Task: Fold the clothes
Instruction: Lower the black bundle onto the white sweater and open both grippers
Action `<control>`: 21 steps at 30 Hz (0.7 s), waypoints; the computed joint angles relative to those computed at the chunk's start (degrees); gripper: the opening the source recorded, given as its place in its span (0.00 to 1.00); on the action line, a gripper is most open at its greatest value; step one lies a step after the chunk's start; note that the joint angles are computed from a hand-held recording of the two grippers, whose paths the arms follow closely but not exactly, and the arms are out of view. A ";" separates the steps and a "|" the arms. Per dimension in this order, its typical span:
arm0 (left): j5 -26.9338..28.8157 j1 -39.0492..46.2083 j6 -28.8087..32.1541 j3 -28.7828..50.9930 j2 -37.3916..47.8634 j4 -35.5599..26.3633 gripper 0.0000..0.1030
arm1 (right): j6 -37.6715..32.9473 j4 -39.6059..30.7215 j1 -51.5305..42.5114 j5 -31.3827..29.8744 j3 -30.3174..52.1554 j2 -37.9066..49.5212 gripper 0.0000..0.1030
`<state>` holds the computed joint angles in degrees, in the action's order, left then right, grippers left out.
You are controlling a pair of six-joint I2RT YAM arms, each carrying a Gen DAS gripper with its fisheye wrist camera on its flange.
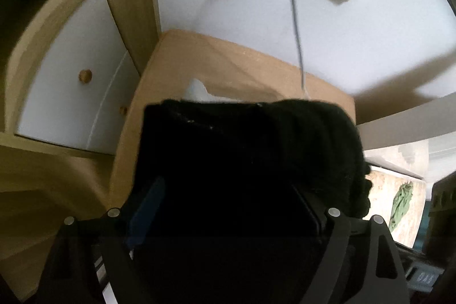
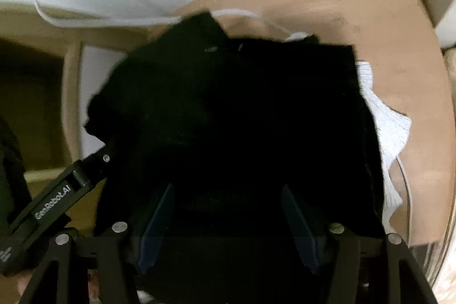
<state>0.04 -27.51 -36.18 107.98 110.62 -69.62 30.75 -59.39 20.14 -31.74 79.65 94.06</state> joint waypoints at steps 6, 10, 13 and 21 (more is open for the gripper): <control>-7.19 -6.70 -0.33 -1.06 -12.66 -4.25 0.85 | -4.76 -12.53 0.17 9.72 6.57 -13.76 0.73; -8.80 -11.95 -2.78 -1.80 -17.69 -8.24 0.85 | 0.18 -17.66 3.99 14.79 5.87 -22.21 0.73; -14.06 -16.02 -4.25 -7.47 -23.11 -4.69 0.85 | 7.84 -16.71 11.96 24.19 1.80 -29.09 0.73; -20.57 -26.91 -8.37 -19.58 -33.28 -2.93 0.86 | 28.51 -18.63 37.07 41.28 -3.22 -33.07 0.73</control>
